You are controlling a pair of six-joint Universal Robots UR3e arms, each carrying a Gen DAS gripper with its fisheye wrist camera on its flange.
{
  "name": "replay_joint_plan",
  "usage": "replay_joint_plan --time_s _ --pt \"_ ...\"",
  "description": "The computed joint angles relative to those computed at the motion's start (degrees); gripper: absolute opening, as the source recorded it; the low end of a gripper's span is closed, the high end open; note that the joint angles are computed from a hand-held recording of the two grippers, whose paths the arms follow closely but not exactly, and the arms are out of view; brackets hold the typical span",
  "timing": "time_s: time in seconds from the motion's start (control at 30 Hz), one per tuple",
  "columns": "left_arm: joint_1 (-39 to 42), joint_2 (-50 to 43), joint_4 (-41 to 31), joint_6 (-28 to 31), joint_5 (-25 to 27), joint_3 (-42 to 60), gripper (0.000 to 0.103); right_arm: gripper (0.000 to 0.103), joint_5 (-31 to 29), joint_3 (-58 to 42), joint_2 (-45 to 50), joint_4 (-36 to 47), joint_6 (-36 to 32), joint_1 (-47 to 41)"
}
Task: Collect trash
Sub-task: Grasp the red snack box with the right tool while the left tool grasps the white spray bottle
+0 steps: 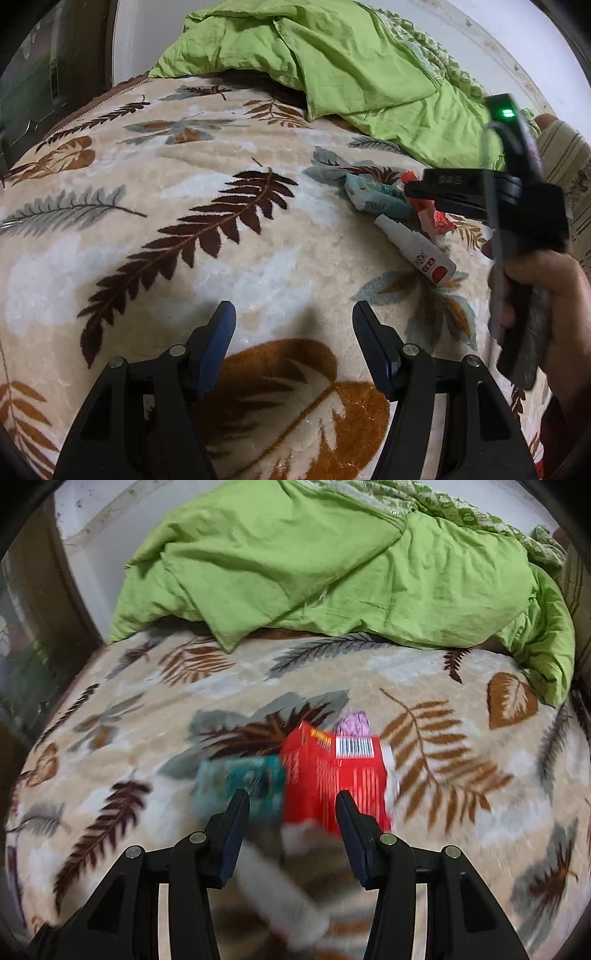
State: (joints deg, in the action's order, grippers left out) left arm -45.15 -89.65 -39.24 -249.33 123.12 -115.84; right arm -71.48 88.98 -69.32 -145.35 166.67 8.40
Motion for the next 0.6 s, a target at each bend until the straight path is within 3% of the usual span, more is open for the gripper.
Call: replay_joint_plan --time_s 0.07,0.17,0.37,0.53,0.6 --pt "0.43 0.13 0.27 0.33 -0.59 -0.26 0.065 0.048 -2.14 -2.29 2.47 -0.01 0.65 0.37" --pt "0.95 0.37 0.88 0.53 -1.16 -0.70 0.065 0.031 -4.22 -4.19 4.31 1.77 0.31 0.00" --pt "1.41 0.88 1.61 0.39 -1.69 -1.44 0.065 0.020 -2.39 6.07 -1.16 -4.66 -8.36 -2.32" --pt "1.62 2.60 2.99 -0.24 -1.64 -3.19 0.065 0.018 2.76 18.67 -11.64 -3.44 -14.71 -4.12" --pt "1.26 3.71 3.20 -1.39 -0.71 -4.07 0.065 0.019 9.13 22.90 -17.11 2.71 -16.25 -7.09"
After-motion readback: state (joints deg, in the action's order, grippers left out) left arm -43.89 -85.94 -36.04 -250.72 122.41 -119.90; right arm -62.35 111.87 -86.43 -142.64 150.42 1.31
